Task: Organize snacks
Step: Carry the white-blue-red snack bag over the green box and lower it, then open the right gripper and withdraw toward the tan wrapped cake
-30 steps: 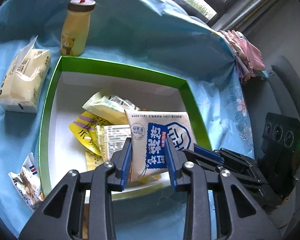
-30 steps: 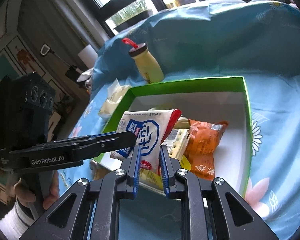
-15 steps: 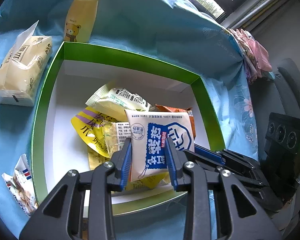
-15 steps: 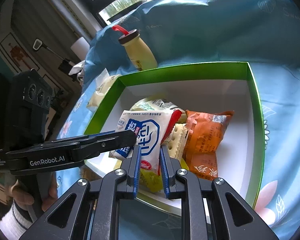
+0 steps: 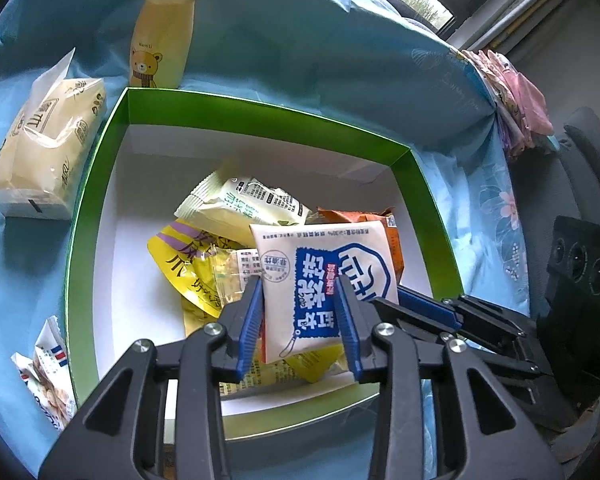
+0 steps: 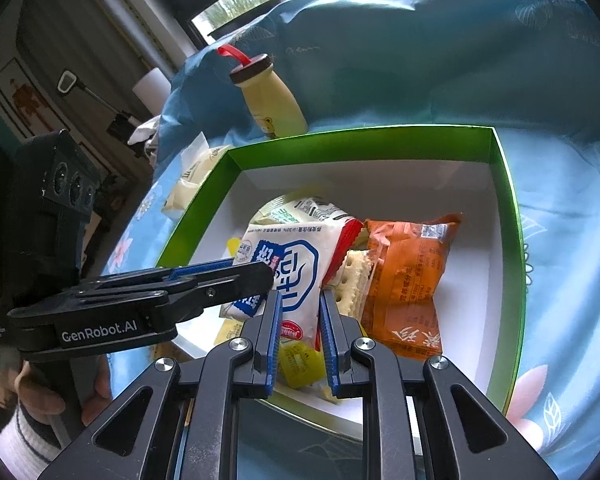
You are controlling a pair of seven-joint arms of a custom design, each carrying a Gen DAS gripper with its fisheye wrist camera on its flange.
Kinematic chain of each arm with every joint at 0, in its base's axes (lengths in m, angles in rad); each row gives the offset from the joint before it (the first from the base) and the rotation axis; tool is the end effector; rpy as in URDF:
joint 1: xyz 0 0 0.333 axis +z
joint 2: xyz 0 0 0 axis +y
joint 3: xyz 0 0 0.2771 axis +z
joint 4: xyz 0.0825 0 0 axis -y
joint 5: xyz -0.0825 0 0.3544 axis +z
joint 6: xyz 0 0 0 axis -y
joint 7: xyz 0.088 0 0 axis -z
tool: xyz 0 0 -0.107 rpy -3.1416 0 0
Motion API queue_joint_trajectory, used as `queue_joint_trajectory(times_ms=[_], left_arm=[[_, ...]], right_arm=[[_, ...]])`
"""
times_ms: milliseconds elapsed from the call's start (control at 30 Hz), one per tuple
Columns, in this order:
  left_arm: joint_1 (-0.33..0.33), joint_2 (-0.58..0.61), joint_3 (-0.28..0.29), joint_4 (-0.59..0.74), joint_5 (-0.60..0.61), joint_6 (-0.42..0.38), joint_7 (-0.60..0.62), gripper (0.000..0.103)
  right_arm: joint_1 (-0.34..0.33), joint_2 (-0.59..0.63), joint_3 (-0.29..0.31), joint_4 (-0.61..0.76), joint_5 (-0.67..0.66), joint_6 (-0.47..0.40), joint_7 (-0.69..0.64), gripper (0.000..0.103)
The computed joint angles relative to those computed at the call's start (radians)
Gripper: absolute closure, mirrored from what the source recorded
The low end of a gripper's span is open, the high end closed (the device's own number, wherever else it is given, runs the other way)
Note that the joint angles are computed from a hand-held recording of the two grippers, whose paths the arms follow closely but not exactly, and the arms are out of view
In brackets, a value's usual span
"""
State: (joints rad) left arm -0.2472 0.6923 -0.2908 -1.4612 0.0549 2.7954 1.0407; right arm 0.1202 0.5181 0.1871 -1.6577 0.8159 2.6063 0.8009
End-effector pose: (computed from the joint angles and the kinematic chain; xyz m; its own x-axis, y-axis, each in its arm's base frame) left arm 0.6374 -0.3261 0.3497 -0.0435 -0.9026 0.4283 -0.8704 -0.1762 -0.4598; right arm 0.6459 0.1715 0.3368 0.4717 -0.7970 -0.3772 -0.8001 -0.2070 -0.5631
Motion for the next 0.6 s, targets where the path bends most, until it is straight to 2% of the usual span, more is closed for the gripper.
queue_joint_trajectory(times_ms=[200, 300, 433, 533, 600], left_arm=[[-0.030, 0.007, 0.033, 0.021, 0.038, -0.018, -0.029, 0.064], [-0.058, 0.004, 0.067, 0.029, 0.074, -0.032, -0.063, 0.059], [-0.076, -0.008, 0.095, 0.014, 0.114, -0.035, -0.112, 0.046], [-0.083, -0.024, 0.109, -0.008, 0.142, -0.038, -0.147, 0.039], [-0.093, -0.040, 0.125, -0.029, 0.172, -0.038, -0.173, 0.035]], right_arm=[[0.004, 0.001, -0.003, -0.002, -0.010, 0.011, 0.011, 0.081], [0.011, -0.003, -0.006, -0.008, -0.022, 0.024, 0.021, 0.081], [0.026, -0.012, -0.018, -0.022, -0.053, 0.051, 0.050, 0.081], [0.036, -0.028, -0.026, -0.046, -0.080, 0.084, 0.075, 0.072], [0.025, -0.039, -0.015, -0.061, -0.070, 0.088, 0.069, 0.071]])
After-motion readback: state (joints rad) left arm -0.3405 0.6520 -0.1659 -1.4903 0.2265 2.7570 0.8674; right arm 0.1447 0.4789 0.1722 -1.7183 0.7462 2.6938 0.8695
